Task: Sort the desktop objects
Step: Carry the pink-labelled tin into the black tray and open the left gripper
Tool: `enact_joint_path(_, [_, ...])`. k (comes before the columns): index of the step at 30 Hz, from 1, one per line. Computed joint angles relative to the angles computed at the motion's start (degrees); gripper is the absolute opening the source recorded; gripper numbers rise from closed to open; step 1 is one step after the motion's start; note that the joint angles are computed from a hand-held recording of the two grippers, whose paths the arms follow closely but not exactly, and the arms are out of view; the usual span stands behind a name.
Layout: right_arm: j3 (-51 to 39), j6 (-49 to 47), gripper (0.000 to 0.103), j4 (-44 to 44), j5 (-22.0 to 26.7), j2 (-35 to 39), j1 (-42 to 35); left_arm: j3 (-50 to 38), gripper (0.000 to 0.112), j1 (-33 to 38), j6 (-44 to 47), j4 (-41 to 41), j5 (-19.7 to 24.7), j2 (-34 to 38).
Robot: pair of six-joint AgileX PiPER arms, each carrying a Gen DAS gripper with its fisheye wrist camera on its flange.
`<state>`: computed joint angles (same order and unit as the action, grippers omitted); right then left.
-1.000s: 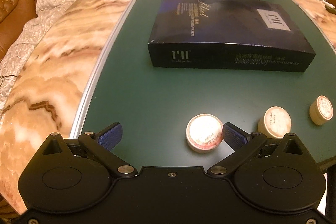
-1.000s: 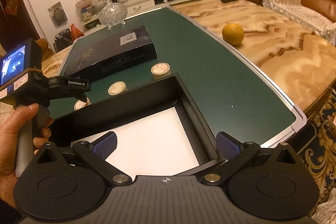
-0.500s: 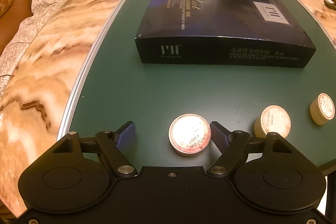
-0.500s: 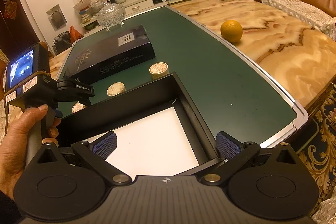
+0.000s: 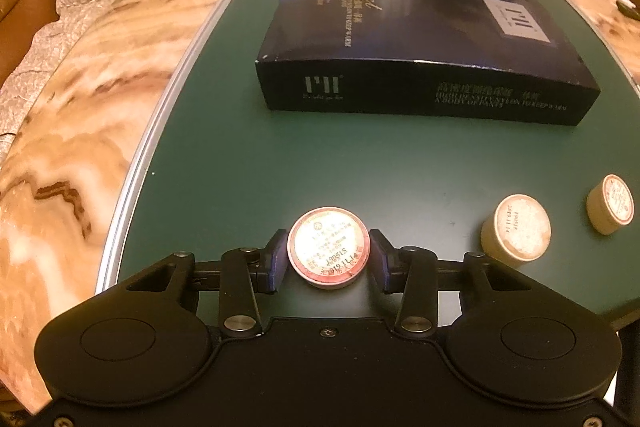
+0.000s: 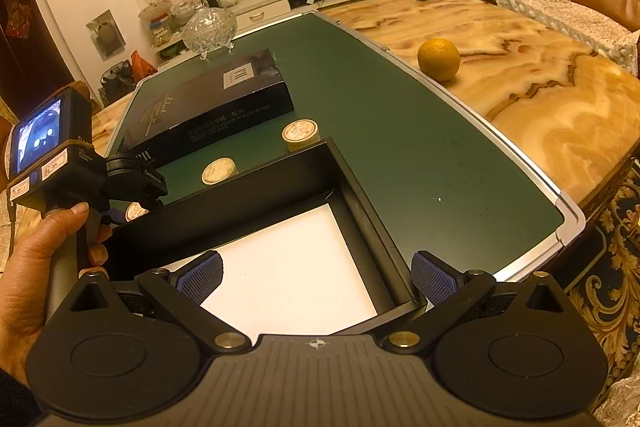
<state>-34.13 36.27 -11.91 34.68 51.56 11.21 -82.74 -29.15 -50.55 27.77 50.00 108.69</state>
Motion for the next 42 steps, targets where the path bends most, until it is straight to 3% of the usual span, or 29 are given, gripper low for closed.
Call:
enact_joint_path(9, [0.2,3.2,0.103,-3.1,0.2,-0.5,1.2,2.1,0.041,-1.8,-0.3,0.2,1.6,-5.4])
enact_joint_path(22, [0.9,10.5,0.103,-9.4,2.3,-2.4,3.8,14.9,0.041,-12.5,-5.9,1.1,7.1,-22.0])
enact_joint_path(42, [1.4,5.4,0.103,-4.5,1.7,-3.0,-0.2,21.4,0.041,-17.6,-10.2,0.1,7.1,-19.4])
